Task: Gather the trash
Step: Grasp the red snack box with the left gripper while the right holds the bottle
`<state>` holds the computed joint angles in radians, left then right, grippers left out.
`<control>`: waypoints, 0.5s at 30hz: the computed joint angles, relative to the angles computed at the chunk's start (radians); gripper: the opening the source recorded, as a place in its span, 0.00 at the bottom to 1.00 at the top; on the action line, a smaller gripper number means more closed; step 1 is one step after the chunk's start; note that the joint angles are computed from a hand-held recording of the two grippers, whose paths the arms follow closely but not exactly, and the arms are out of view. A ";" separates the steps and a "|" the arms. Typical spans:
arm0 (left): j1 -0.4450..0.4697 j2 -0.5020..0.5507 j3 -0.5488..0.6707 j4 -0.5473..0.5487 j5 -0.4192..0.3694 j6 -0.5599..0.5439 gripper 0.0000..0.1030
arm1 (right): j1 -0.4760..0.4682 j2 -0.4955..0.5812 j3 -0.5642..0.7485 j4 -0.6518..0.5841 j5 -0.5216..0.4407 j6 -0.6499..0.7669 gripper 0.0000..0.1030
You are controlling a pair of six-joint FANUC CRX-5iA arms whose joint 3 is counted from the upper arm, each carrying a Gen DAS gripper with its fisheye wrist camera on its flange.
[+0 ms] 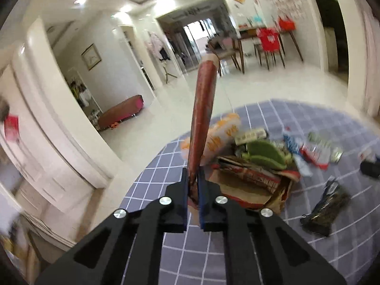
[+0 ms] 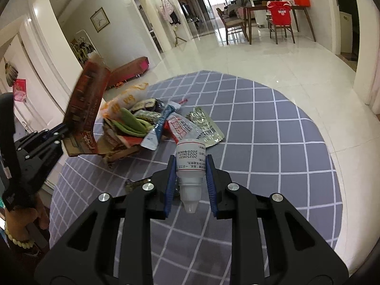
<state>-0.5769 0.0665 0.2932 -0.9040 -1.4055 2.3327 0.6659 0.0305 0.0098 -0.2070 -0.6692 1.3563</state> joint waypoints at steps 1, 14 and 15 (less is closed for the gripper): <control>-0.006 -0.031 -0.016 -0.001 0.004 0.032 0.06 | 0.000 -0.014 -0.005 -0.009 0.001 0.004 0.23; -0.123 -0.158 -0.033 0.093 0.123 0.094 0.06 | -0.001 -0.188 -0.104 -0.022 0.040 -0.018 0.23; -0.131 -0.146 -0.025 0.101 0.135 0.094 0.06 | -0.007 -0.204 -0.117 -0.022 0.044 -0.021 0.23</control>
